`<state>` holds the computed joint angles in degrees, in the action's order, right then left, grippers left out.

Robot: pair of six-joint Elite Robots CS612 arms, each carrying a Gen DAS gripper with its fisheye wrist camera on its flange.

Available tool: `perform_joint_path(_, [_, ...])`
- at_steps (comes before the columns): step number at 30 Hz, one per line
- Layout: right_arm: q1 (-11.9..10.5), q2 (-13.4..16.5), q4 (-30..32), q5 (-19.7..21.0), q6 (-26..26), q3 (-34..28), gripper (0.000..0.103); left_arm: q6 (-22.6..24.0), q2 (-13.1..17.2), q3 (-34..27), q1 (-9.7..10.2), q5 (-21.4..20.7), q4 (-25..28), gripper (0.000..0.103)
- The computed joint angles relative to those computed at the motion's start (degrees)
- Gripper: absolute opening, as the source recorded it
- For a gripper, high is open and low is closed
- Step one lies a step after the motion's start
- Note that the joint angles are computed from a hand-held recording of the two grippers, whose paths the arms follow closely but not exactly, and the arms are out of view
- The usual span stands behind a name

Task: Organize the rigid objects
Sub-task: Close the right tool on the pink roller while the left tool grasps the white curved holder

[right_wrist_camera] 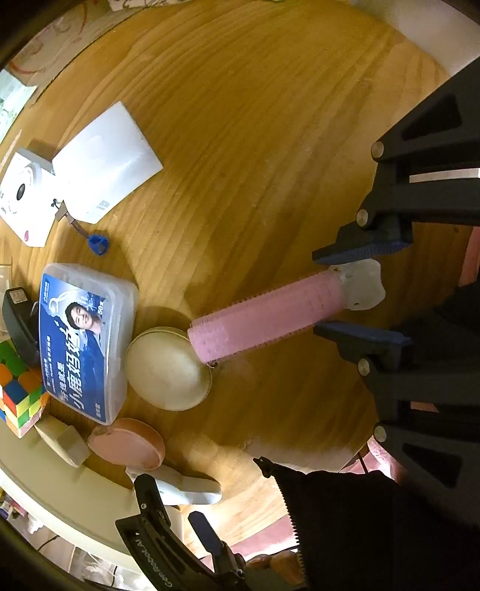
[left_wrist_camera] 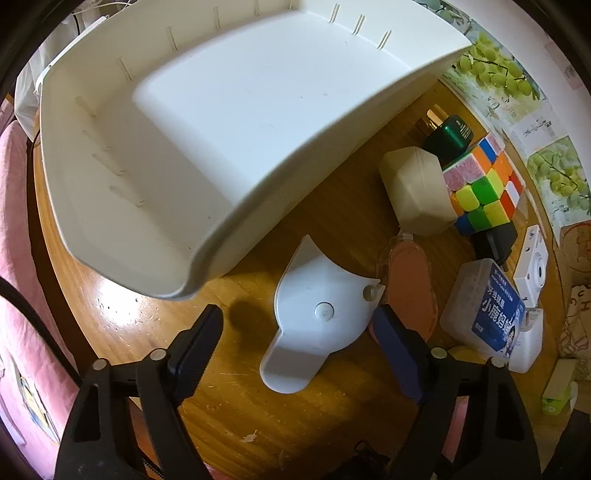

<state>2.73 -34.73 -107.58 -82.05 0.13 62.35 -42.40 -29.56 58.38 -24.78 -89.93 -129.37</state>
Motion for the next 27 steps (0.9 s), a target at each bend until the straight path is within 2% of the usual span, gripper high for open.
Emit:
perform_joint_path(7, [-0.2, 1.3, 0.9, 1.0, -1.7, -2.0, 0.027, 0.6, 1.0, -2.1, -0.18, 1.0, 1.3, 0.085])
perform_joint_path(12, [-0.9, -0.5, -1.1, 2.1, -2.1, 1.6, 0.026, 0.3, 1.1, -2.5, -0.07, 0.9, 1.8, 0.085])
perform_joint_path(18, [-1.4, -0.8, -0.8, 2.8, -2.3, 1.4, 0.025, 0.7, 0.3, -1.2, 0.21, 0.9, 1.8, 0.084])
perform_joint_path(22, [-1.7, -0.9, -0.9, 4.3, -1.7, 1.6, 0.025, 2.2, 1.1, -2.6, 0.1, 0.1, 5.4, 0.079])
perform_joint_path(27, [-2.2, -1.5, -2.4, 5.2, -0.2, 2.6, 0.024, 3.5, 1.3, -2.8, -0.1, 1.6, 4.9, 0.074])
